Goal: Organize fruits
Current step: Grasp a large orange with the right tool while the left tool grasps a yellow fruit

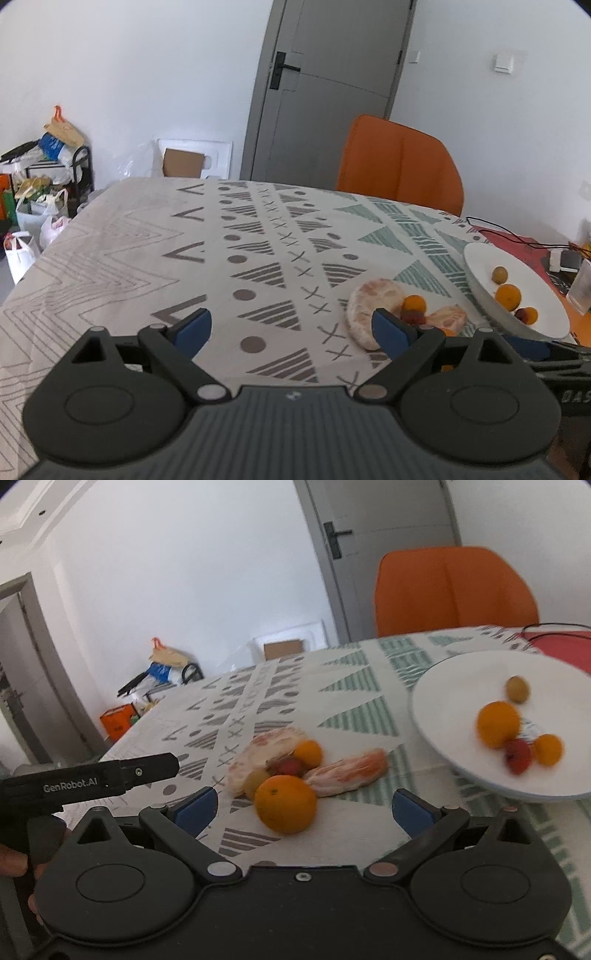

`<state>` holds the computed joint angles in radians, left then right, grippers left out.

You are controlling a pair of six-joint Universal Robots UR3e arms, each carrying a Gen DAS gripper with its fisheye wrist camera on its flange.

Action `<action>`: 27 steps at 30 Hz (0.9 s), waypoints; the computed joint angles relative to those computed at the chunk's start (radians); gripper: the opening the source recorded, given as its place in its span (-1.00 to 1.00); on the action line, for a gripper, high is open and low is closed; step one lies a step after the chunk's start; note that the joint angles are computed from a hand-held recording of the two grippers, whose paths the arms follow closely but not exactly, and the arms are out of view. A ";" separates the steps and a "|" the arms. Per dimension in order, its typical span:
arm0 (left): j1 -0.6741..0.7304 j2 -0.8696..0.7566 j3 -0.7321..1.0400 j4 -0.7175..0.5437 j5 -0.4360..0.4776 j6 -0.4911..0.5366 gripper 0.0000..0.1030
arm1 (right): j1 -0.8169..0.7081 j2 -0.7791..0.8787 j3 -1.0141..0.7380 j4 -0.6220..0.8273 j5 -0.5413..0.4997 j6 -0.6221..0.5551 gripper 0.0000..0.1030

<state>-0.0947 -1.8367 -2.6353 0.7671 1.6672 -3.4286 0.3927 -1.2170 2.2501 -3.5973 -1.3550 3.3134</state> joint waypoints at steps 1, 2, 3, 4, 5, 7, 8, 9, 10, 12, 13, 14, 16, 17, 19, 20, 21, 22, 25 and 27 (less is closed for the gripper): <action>0.005 0.002 -0.003 -0.002 0.000 -0.001 0.80 | 0.005 0.019 -0.018 0.002 0.002 -0.002 0.84; 0.009 0.003 -0.005 -0.002 -0.001 -0.002 0.80 | 0.008 0.035 -0.032 0.003 0.009 -0.004 0.43; 0.014 0.005 -0.009 -0.001 -0.003 -0.001 0.80 | 0.001 0.041 -0.045 0.029 0.034 -0.007 -0.22; 0.014 0.007 -0.009 -0.002 -0.003 -0.001 0.80 | -0.013 0.036 -0.060 0.084 0.073 -0.007 -0.24; 0.014 0.011 -0.010 -0.006 -0.001 0.000 0.80 | -0.025 0.037 -0.056 0.078 0.094 0.004 -0.25; 0.010 0.013 -0.003 -0.015 0.001 0.000 0.80 | -0.029 0.025 -0.049 0.087 0.101 0.001 -0.26; 0.007 0.013 0.001 -0.019 0.000 0.002 0.80 | -0.034 0.023 -0.038 0.076 0.108 0.003 -0.26; 0.002 0.010 0.008 -0.023 -0.001 0.004 0.80 | -0.039 0.018 -0.028 0.067 0.111 0.006 -0.26; -0.004 0.006 0.017 -0.026 0.000 0.005 0.80 | -0.043 0.014 -0.018 0.061 0.110 0.009 -0.26; -0.022 -0.008 0.036 -0.023 0.007 0.008 0.80 | -0.052 0.003 0.000 0.049 0.109 0.013 -0.26; -0.040 -0.027 0.048 -0.007 0.030 0.003 0.80 | -0.060 -0.003 0.010 0.044 0.114 0.013 -0.26; -0.057 -0.045 0.061 0.009 0.056 -0.003 0.79 | -0.065 -0.007 0.016 0.041 0.117 0.014 -0.26; -0.074 -0.063 0.086 0.016 0.075 -0.004 0.76 | -0.074 -0.018 0.032 0.029 0.116 0.013 -0.26; -0.078 -0.066 0.097 0.011 0.074 -0.007 0.75 | -0.077 -0.020 0.035 0.025 0.113 0.013 -0.26; -0.086 -0.074 0.111 0.012 0.071 -0.013 0.71 | -0.087 -0.030 0.049 0.017 0.111 0.012 -0.26; -0.094 -0.079 0.121 0.008 0.075 -0.013 0.69 | -0.090 -0.031 0.051 0.015 0.110 0.013 -0.26; -0.102 -0.084 0.133 0.001 0.078 -0.009 0.64 | -0.097 -0.036 0.060 0.009 0.113 0.013 -0.26; -0.110 -0.089 0.144 -0.005 0.080 -0.005 0.57 | -0.102 -0.039 0.064 0.006 0.115 0.013 -0.26; -0.125 -0.102 0.172 -0.032 0.068 0.000 0.36 | -0.120 -0.050 0.085 -0.009 0.123 0.016 -0.26; -0.137 -0.115 0.195 -0.051 0.060 0.005 0.28 | -0.133 -0.055 0.098 -0.017 0.130 0.015 -0.26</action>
